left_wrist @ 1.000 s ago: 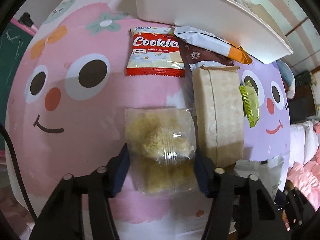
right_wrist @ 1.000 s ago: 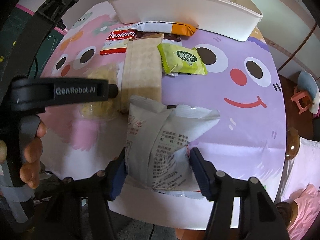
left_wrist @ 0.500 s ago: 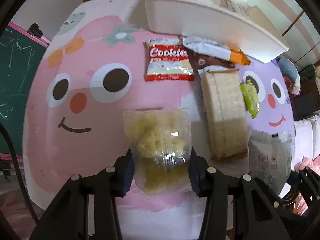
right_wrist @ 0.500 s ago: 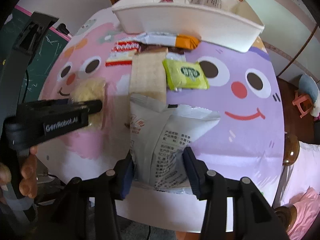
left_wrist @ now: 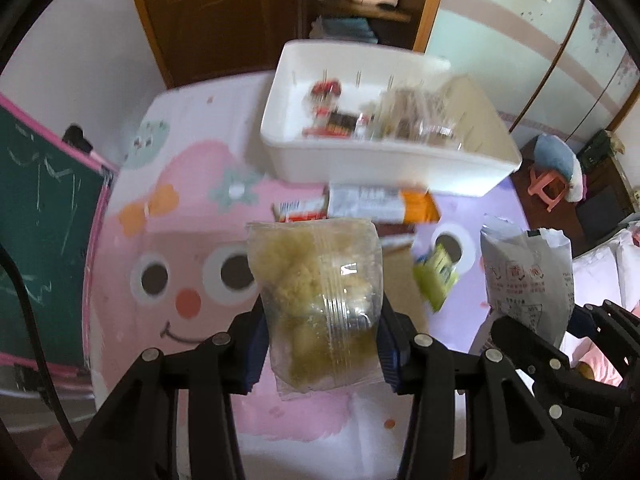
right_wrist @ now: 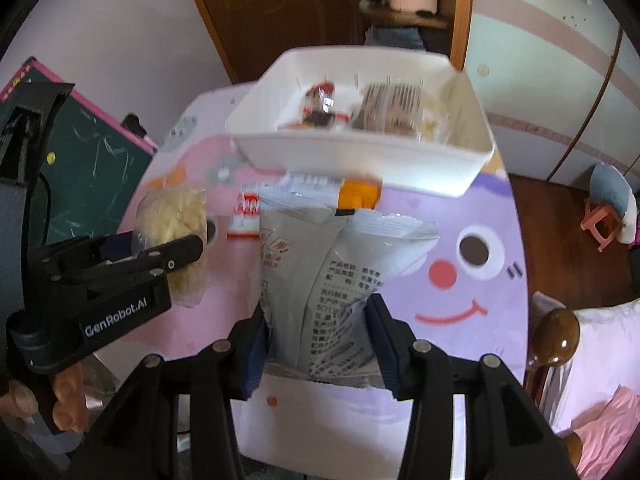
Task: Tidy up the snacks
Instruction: 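Carry both bags over the white tray and release them inside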
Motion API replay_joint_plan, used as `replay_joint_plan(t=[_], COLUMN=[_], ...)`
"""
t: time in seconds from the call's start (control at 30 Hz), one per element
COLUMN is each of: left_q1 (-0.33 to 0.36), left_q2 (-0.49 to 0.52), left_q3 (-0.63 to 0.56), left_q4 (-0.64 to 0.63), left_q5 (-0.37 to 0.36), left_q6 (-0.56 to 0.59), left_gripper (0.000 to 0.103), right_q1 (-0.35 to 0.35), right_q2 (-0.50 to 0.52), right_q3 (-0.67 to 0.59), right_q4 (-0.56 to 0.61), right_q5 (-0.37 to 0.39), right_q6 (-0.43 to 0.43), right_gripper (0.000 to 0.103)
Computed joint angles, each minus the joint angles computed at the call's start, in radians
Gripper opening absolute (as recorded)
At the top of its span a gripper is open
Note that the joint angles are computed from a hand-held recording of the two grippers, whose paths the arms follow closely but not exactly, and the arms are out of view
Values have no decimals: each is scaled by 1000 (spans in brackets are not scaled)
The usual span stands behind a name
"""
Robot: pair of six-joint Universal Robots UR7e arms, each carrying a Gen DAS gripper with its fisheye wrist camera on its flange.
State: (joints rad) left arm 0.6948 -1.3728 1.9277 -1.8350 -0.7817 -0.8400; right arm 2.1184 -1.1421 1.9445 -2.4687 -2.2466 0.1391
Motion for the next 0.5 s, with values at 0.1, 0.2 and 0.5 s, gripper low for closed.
replay_joint_plan(t=[0.1, 0.2, 0.5], left_q1=[-5, -12, 15], left_q2=[20, 39, 122], left_q3=[-39, -79, -214], left_q4=[-14, -28, -128], left_q5=[15, 47, 116], left_q6=[39, 85, 268], left_gripper=[45, 45, 45], right_q1=[5, 8, 0], right_q2=[7, 17, 86], right_q3=[-29, -64, -227], right_q4=[-14, -20, -48], right_q5=[-7, -17, -48], right_q6=[-10, -22, -83], right_gripper=[47, 47, 47])
